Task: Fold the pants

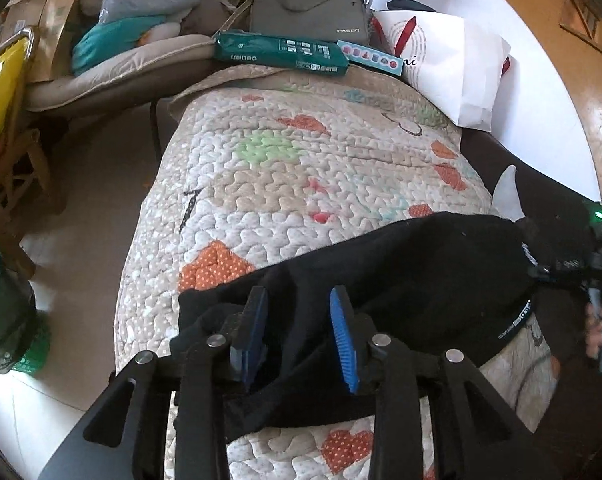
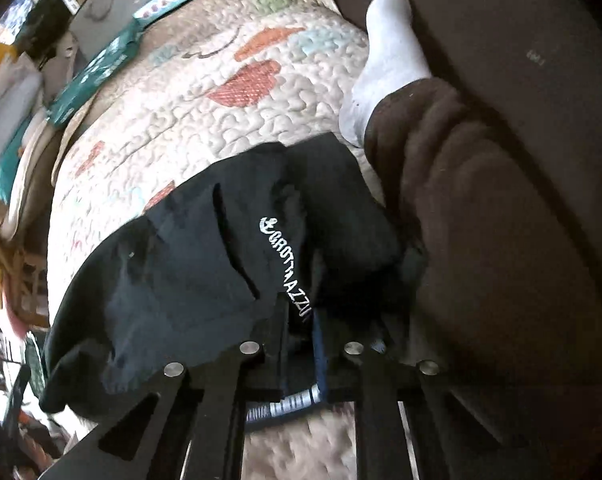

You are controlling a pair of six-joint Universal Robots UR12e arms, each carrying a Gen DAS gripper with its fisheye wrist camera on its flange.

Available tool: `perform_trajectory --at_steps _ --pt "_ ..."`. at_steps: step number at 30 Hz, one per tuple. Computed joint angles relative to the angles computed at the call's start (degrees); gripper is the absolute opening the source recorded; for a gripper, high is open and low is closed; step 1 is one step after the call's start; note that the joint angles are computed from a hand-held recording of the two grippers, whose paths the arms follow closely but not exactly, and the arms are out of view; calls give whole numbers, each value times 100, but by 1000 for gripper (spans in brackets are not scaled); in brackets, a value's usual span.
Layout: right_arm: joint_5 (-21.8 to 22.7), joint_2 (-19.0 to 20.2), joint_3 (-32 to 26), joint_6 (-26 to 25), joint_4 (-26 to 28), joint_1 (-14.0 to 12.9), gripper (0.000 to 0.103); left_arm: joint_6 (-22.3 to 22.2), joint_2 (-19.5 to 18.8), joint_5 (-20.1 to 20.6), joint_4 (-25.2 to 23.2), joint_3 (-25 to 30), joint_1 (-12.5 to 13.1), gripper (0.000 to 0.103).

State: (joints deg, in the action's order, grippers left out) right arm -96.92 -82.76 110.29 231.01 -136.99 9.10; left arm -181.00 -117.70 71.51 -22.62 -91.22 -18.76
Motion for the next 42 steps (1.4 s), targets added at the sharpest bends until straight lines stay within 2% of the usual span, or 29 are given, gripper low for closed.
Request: perform_trajectory --at_steps 3,5,8,11,14,15,16,18,20,24,28,30,35,36,37,40,42 --pt "-222 -168 -42 -14 379 145 9 -4 14 -19 0 21 1 33" --pt "-214 -238 -62 94 651 180 9 48 49 145 82 -27 -10 33" --pt "155 -161 -198 228 1251 93 13 9 137 283 88 -154 42 34" --pt "602 -62 -310 66 1803 47 15 -373 146 328 130 -163 136 36" --pt "522 -82 -255 -122 1673 240 31 -883 96 227 193 -110 228 38" --pt "472 -80 -220 -240 1481 323 39 -1033 76 235 198 -88 246 38" --pt "532 -60 -161 -461 1111 390 42 -1149 55 255 212 -75 261 38" --pt "813 90 -151 -1083 425 489 42 -1290 9 335 150 -32 273 39" --pt "812 359 -340 -1857 34 661 42 -1390 -18 374 94 -20 291 39" --pt "844 883 -763 -3110 -383 935 42 -1663 -64 370 20 -15 343 39" --pt "537 1341 -1197 -4006 -441 1154 42 -1923 -100 76 -22 9 421 39" --pt "322 1501 -1356 -4176 -450 1225 42 -1898 -103 60 -60 34 417 39" --pt "152 1702 -1547 -4482 -398 1273 41 -1669 -55 405 -72 57 348 39" --pt "202 1704 -1568 -4509 -338 1256 32 -1659 -45 449 -75 58 343 39" --pt "313 1700 -1591 -4477 -278 1229 14 -1668 -31 485 -59 56 344 39" --pt "517 1631 -1591 -4168 -193 1166 8 -1757 11 525 57 16 372 39" --pt "905 1512 -1507 -3973 -157 1125 8 -1849 43 591 124 -19 394 39"
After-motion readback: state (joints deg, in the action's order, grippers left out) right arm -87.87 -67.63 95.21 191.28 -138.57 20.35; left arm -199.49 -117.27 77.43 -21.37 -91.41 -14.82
